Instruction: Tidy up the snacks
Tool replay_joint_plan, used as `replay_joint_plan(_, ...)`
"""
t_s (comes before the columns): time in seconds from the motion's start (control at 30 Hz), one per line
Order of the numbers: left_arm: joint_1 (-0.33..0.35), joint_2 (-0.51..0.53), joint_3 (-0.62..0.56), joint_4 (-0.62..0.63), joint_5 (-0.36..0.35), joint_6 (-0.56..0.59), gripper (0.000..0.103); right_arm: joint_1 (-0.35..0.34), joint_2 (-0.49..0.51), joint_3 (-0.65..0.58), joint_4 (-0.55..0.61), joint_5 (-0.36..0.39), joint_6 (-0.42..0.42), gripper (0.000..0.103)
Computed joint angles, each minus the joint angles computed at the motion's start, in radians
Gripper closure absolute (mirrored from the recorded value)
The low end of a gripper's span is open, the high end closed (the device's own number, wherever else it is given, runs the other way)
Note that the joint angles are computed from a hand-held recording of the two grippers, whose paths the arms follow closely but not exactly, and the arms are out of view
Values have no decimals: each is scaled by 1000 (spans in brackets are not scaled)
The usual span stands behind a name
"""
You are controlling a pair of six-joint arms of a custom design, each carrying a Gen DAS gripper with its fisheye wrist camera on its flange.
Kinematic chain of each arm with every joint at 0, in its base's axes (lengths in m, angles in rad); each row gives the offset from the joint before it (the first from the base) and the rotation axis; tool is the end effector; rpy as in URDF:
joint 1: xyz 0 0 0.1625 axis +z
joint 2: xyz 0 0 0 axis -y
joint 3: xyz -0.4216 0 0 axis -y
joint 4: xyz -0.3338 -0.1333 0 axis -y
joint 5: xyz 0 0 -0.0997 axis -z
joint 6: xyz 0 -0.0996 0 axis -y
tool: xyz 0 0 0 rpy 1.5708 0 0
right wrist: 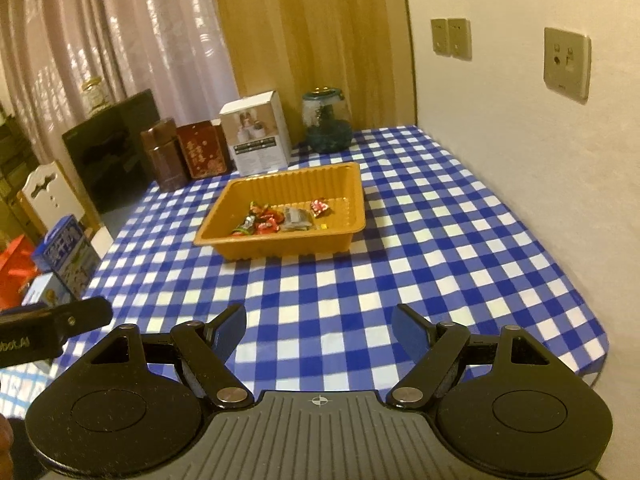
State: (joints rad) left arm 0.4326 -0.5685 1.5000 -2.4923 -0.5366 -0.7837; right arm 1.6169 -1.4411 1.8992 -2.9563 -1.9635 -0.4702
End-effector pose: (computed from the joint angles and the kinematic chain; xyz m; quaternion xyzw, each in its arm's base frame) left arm -0.5016 -0.4728 0.0697 0.1557 0.8552 -0.4028 0.2867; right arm 0.1175 -0.4824 0.4575 0.1396 -0.8704 0.3921 0.2629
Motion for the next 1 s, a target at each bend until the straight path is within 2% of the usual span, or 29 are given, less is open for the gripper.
replay_joint_plan(0.47, -52, -30, 39, 92, 0, -97, 0, 30, -94, 73, 19, -28, -22, 23)
replay_joint_plan(1.0, -76, -40, 50, 101, -9, -97, 0, 47, -109, 79, 14, -31, -2, 23)
